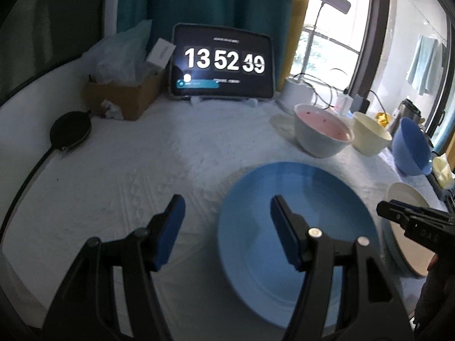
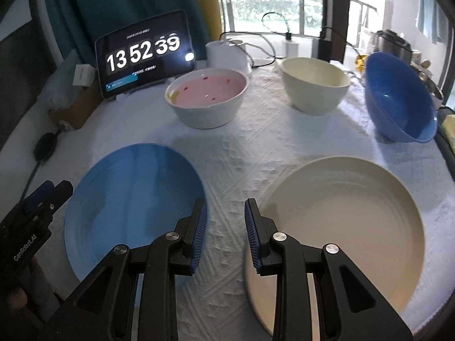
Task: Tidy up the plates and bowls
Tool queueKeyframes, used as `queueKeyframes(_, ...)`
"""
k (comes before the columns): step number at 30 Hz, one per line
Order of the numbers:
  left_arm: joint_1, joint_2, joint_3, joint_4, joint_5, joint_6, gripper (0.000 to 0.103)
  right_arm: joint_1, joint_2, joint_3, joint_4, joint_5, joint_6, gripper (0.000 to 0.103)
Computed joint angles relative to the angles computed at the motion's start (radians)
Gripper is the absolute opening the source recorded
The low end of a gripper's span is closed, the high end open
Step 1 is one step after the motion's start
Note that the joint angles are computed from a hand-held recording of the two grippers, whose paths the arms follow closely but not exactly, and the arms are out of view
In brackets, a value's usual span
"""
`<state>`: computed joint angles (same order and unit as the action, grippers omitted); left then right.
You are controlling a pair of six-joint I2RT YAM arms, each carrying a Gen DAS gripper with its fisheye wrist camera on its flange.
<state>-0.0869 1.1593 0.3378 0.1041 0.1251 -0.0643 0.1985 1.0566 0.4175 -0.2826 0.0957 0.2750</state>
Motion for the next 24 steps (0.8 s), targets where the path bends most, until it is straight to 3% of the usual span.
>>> queueKeyframes(11, 0.019, 0.177, 0.051, 0.053, 0.021, 0.013, 0.064, 0.017, 0.174, 0.037, 0.097, -0.017, 0.007, 0.029)
queueKeyframes(24, -0.014, 0.253, 0.101, 0.010, 0.009, 0.029, 0.064, 0.044, 0.288, 0.070, 0.124, -0.043, 0.010, 0.029)
